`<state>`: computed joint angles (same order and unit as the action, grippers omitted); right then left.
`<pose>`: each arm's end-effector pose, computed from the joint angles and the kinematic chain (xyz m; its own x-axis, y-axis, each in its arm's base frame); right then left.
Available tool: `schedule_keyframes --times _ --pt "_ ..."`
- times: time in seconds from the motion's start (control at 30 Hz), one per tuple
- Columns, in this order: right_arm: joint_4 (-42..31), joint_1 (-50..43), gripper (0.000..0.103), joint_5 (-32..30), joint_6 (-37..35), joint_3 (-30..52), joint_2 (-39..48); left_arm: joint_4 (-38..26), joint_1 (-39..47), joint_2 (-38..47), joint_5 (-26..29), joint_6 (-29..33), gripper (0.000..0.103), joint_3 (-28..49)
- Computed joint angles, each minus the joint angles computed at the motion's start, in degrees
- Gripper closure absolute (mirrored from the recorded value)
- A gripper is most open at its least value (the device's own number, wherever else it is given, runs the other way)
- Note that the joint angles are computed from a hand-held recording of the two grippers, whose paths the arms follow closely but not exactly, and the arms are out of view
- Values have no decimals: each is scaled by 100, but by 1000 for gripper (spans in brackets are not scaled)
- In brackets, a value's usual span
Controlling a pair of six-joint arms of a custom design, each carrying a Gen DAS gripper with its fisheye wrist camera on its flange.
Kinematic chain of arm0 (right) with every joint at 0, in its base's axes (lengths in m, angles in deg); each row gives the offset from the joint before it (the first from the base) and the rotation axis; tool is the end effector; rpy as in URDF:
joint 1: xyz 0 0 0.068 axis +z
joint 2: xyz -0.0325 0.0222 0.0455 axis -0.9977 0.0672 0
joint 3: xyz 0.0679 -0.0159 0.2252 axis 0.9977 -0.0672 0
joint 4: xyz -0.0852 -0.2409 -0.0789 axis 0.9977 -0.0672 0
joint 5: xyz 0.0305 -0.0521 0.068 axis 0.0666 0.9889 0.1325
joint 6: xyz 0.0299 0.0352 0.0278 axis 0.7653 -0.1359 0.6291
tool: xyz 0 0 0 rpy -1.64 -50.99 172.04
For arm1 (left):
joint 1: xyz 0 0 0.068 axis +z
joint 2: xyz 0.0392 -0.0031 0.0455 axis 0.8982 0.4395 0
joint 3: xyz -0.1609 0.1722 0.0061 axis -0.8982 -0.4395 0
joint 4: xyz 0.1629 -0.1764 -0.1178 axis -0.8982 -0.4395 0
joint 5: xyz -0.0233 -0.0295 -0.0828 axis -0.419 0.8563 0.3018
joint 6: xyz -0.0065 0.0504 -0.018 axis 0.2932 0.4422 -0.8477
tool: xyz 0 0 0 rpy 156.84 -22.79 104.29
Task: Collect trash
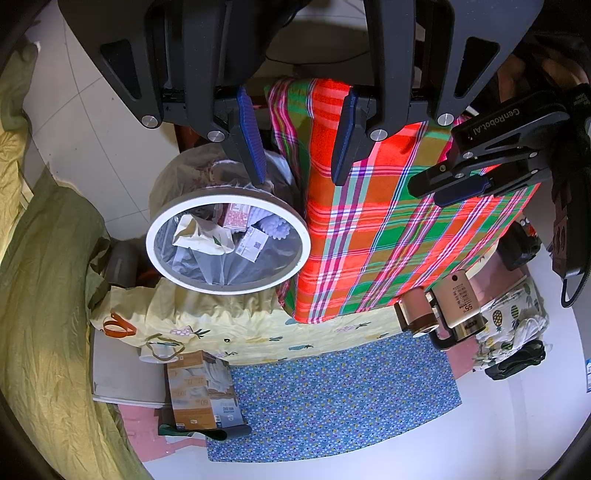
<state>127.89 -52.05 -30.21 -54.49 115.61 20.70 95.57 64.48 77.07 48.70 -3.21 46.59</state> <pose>0.2317 0.1419 0.0213 -0.6078 0.1028 -0.7874 -0.0303 0.9879 0.1524 0.1932 -0.0113 0.0440 -0.6260 0.1398 -0.7672 0.3634 0.9227 -0.1284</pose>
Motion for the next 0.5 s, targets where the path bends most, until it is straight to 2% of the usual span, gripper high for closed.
schedule_keyframes --times 0.5 --pt "-3 -2 64 -7 0 6 1 -7 72 -26 -8 58 57 -34"
